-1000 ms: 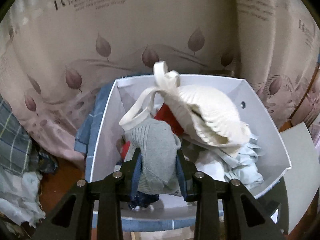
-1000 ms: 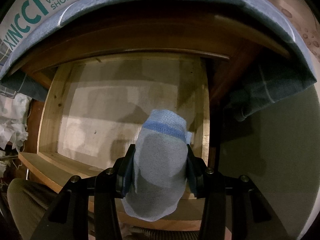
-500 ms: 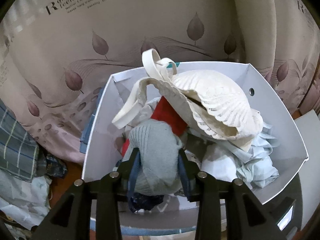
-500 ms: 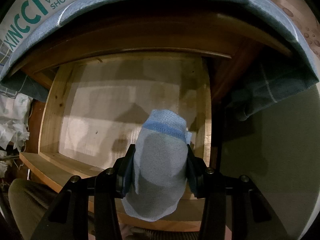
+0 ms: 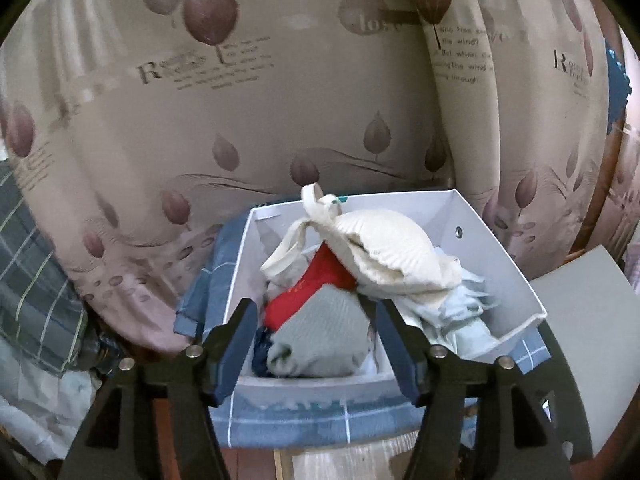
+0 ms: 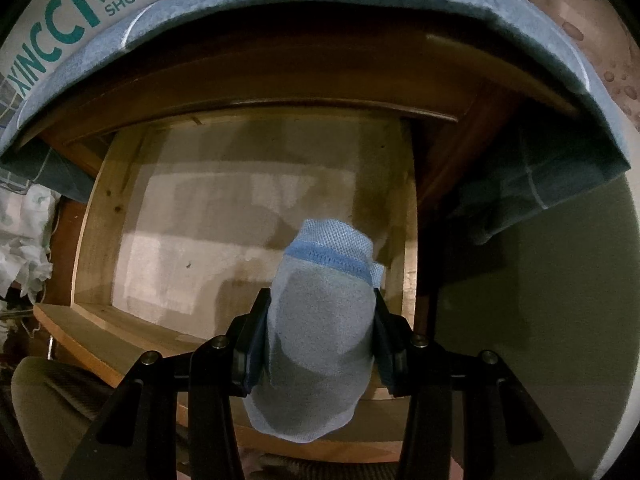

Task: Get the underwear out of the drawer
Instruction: 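Withdraw the left tool above the drawer while the right tool carries light blue underwear toward the box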

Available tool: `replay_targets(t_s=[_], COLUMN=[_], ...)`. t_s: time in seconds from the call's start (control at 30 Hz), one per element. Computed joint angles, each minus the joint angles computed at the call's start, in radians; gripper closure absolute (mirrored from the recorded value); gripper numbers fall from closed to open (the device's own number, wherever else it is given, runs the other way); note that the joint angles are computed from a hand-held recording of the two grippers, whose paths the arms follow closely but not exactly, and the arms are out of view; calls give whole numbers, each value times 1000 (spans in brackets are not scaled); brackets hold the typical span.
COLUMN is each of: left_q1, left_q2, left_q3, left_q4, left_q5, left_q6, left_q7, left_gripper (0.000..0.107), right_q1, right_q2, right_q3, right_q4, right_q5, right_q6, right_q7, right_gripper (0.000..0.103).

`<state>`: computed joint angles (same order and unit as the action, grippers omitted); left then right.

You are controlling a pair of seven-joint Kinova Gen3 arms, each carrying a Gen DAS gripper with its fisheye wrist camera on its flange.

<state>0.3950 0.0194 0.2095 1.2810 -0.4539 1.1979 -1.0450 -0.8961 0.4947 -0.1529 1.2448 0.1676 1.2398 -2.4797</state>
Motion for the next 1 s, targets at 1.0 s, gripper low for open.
replay_targets(t_s=[1.0], left_q1=[-31], left_q2=[-195], left_q3=[170], left_q4=[666], left_q5=[-62], left_q6=[-40], left_q7=[550], left_gripper=[43], right_q1=[12], right_q2=[-217], right_q3=[-54], right_q4=[44], right_q5=[51], right_q6=[-95], right_q7=[53], right_gripper=[60])
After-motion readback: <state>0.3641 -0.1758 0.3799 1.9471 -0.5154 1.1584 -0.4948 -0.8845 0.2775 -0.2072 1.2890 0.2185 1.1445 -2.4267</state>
